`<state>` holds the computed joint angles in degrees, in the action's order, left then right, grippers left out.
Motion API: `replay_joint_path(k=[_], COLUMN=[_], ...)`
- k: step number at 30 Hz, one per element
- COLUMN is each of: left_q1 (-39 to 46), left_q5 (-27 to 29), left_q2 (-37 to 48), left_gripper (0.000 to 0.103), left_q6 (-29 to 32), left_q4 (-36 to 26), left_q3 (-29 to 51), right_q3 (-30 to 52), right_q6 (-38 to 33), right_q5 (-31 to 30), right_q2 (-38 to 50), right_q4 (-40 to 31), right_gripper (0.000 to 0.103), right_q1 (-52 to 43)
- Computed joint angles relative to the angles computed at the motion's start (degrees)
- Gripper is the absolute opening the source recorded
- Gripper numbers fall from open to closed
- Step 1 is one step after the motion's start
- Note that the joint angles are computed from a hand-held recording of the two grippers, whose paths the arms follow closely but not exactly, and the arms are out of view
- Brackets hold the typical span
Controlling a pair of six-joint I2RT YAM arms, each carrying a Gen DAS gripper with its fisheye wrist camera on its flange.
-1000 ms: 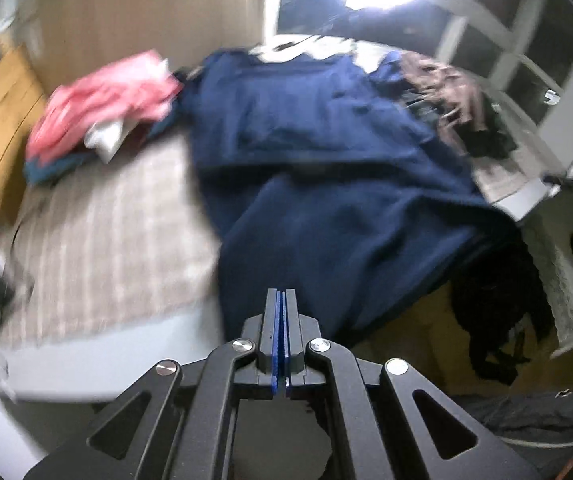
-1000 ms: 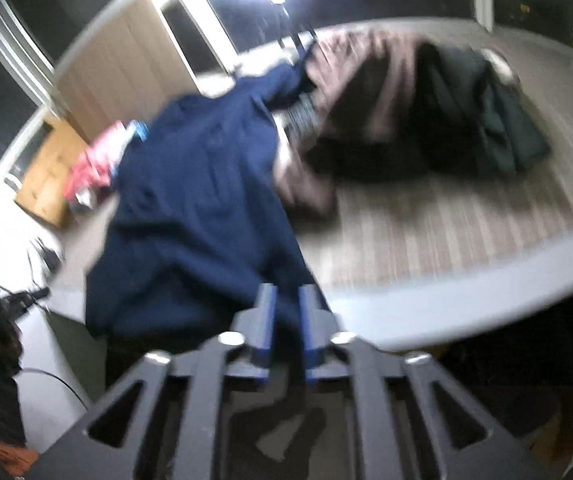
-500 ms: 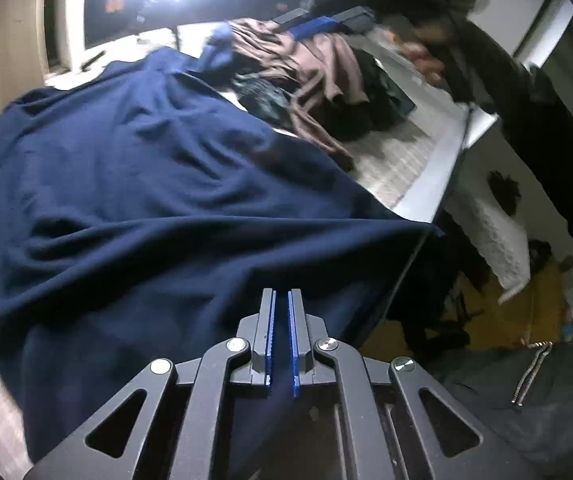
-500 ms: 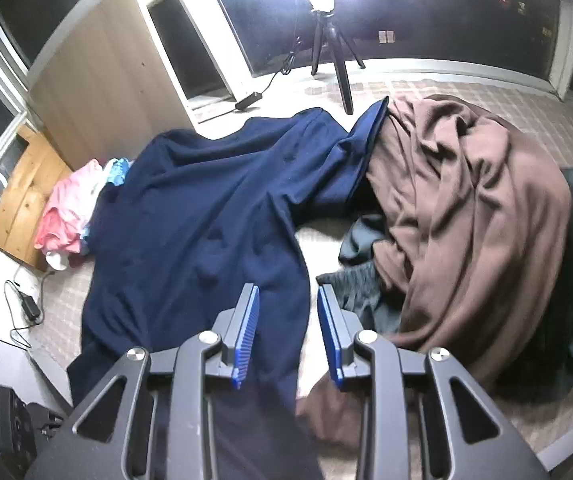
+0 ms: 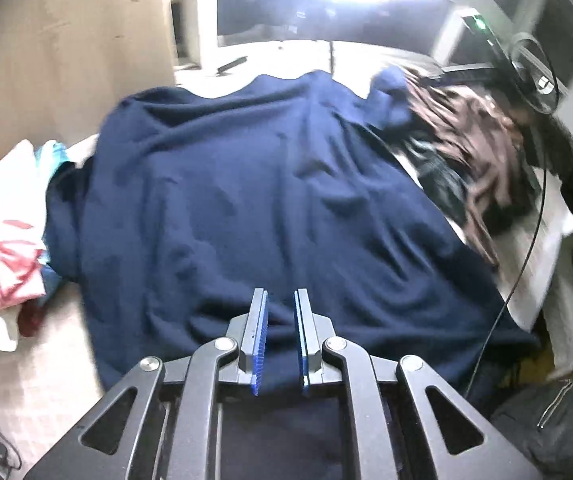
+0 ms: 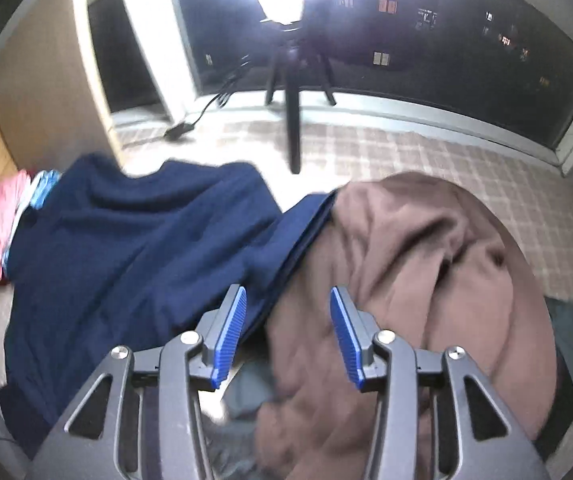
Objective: Fold clothes
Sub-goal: 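Open both grippers and move them over the navy garment on the bed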
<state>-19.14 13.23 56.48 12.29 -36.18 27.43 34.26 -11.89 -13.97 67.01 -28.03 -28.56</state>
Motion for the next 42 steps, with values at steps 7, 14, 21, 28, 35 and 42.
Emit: replay_joint_path(k=[7, 14, 21, 28, 35, 42], left_q1=[-18.94, -33.18, -34.44, -33.91, -30.43, -25.26], left_q5=[-4.37, -2.46, -3.68, -3.77, -4.25, -3.58], left_q2=[10.69, 18.10, 24.86, 25.88, 23.83, 22.35], left_gripper=[0.014, 0.016, 0.016, 0.022, 0.022, 0.022], left_q6=[-15.17, -22.29, -23.07, -23.37, -25.04, -24.57], left_q4=[9.79, 17.00, 17.56, 17.97, 18.42, 18.53], left_q3=[2.41, 3.32, 7.33, 7.34, 3.68, 0.18], right_q3=[5.15, -1.05, -7.33, 8.29, 18.56, 18.20], right_q6=[-8.40, -31.01, -18.70, -15.36, -8.86, -14.96], right_q5=[0.84, -20.65, -9.37, -8.12, 1.99, 4.08], right_q2=[8.44, 0.87, -4.99, 14.62, 38.10, 40.91], right_q4=[-0.09, -23.08, -7.12, 5.18, 13.78, 13.88], right_gripper=[0.048, 0.047, 0.048, 0.060, 0.060, 0.002], right_q1=[1.39, -20.85, -8.78, -3.70, 9.42, 13.29])
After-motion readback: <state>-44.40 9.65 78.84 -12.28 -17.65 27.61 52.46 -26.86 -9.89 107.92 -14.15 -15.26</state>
